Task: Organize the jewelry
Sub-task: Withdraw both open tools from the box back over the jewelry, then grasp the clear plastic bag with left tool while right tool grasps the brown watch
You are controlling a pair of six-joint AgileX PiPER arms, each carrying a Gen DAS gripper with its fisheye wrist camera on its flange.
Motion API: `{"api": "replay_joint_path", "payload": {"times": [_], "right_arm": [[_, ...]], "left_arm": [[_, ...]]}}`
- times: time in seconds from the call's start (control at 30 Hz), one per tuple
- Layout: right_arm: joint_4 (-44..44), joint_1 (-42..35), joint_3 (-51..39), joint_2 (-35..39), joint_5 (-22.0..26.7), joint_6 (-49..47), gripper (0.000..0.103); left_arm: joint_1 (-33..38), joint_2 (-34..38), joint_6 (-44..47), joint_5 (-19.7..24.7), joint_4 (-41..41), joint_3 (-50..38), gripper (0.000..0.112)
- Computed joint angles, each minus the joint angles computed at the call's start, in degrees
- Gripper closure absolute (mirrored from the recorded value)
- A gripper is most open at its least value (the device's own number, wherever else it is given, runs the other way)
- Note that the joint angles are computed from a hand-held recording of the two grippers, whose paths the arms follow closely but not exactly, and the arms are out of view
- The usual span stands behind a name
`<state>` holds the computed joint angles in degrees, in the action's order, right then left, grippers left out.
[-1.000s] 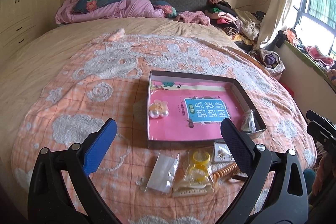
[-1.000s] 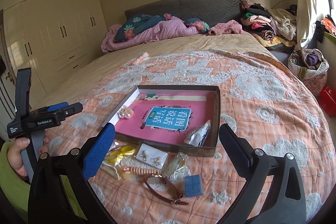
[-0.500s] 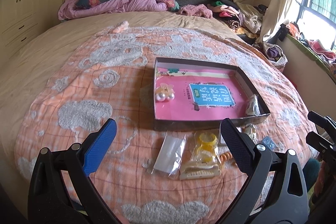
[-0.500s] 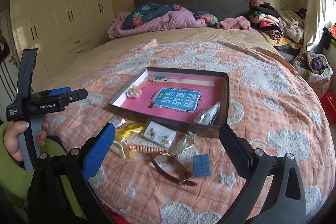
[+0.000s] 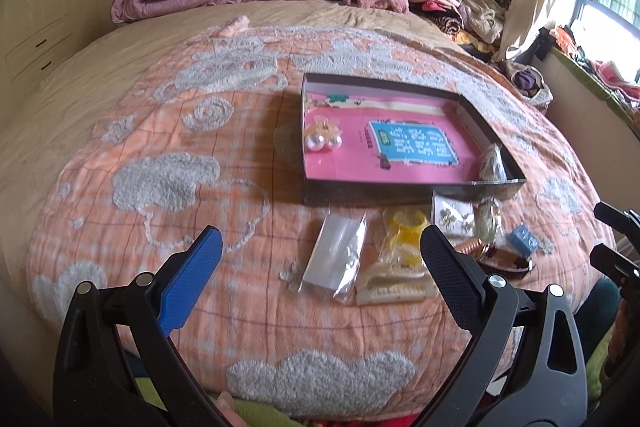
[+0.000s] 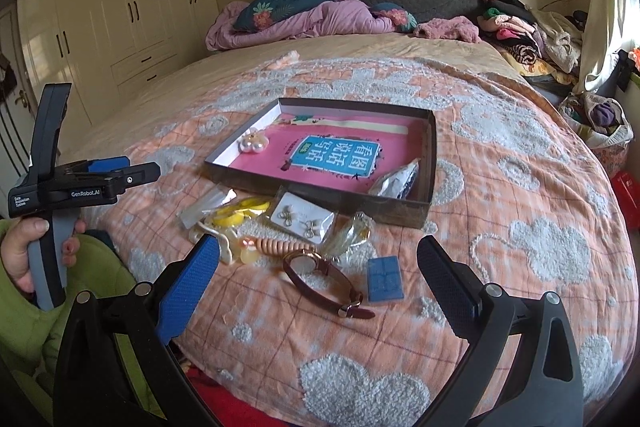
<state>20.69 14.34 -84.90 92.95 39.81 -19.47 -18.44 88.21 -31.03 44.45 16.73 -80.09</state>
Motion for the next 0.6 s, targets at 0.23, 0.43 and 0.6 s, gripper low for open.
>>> {"api": "replay_joint_path", "payload": {"times": [0.23,0.43,0.6], "right_arm": [[-0.6,0.2,1.6,-0.1,0.1,0.2,0.005],[-1.1,0.7,3.0,0.7,0.4,0.6,0.005],[-1.3,1.5,3.2,2.1,0.8,0.8,0.005]], "left_arm": [[-1.0,0.1,0.3,0.3,-0.2,2.1,0.02],[-1.7,0.2,-0.1,0.3,0.5,3.3,0.02],[-1.8,0.7,-0.5,0.0,1.1,4.1,0.02]]}}
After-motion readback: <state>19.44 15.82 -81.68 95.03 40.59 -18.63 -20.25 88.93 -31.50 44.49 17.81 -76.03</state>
